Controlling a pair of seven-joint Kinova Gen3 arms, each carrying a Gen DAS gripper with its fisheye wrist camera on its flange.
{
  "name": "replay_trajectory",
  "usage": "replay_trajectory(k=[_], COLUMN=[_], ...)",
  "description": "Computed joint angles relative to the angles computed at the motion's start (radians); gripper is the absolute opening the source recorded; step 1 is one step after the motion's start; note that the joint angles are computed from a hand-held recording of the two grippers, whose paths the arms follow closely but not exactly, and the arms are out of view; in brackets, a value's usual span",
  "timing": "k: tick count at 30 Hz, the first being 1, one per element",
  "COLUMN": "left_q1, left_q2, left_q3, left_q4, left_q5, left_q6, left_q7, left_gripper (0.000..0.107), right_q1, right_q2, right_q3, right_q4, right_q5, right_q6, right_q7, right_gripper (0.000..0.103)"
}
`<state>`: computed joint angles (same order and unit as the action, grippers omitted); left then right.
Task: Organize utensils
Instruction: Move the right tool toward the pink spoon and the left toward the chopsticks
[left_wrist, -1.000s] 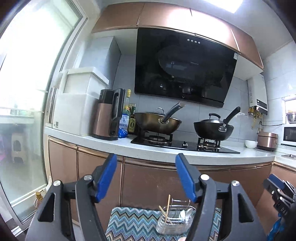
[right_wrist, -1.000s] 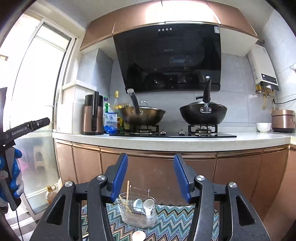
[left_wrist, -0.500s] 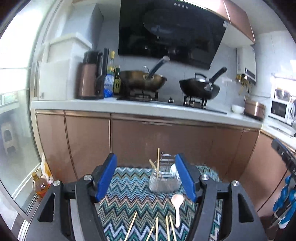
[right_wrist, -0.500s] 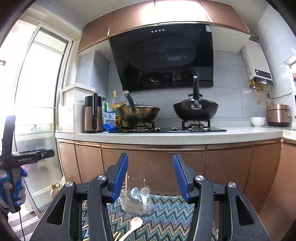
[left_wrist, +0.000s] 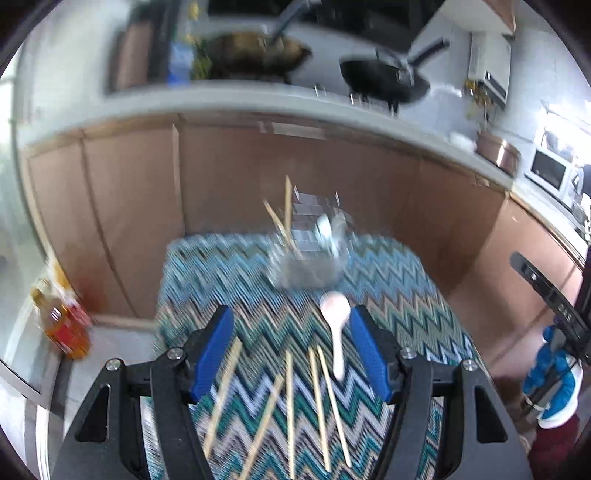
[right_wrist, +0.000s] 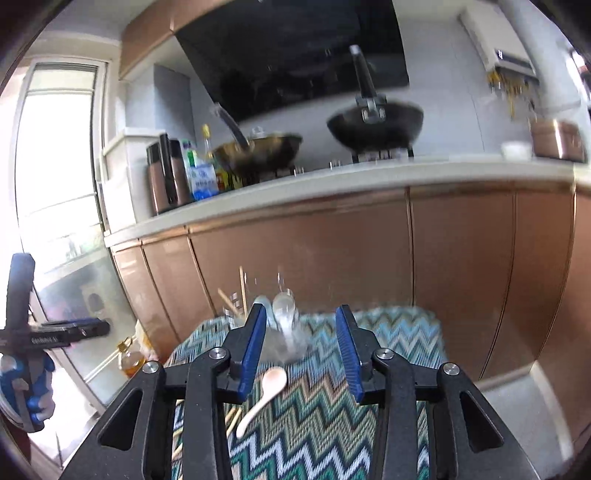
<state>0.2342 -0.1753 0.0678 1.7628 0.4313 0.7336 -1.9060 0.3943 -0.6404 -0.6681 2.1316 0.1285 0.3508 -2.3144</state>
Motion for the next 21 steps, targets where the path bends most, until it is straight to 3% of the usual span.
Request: replay_trajectory(k=[4, 8, 21], left_q1=[0.005, -0.001, 0.059], left_q2=[0.115, 0.224, 0.48], left_q3=[0.019, 0.058, 0.109], left_q4=[-0.04, -0.087, -0.267], left_q5=[0.013, 0.003, -0.173], left_q6=[0.1, 0.178, 0.271], left_q7=[-0.018, 0.007, 0.148], left_gripper=[0.06, 0.042, 0.029], right_q1=[-0.093, -0.172, -0.405], right_q2=[0.084, 0.167, 0.413], right_q3=[0.057, 0.115, 0.319], right_q4=[0.044, 0.089, 0.095], right_q5=[-0.021, -0.031, 0.01], right_q6=[-0.028, -0.058, -0.113], right_q7=[0.015, 0.01, 0.025], right_gripper=[0.038, 0.036, 0.035])
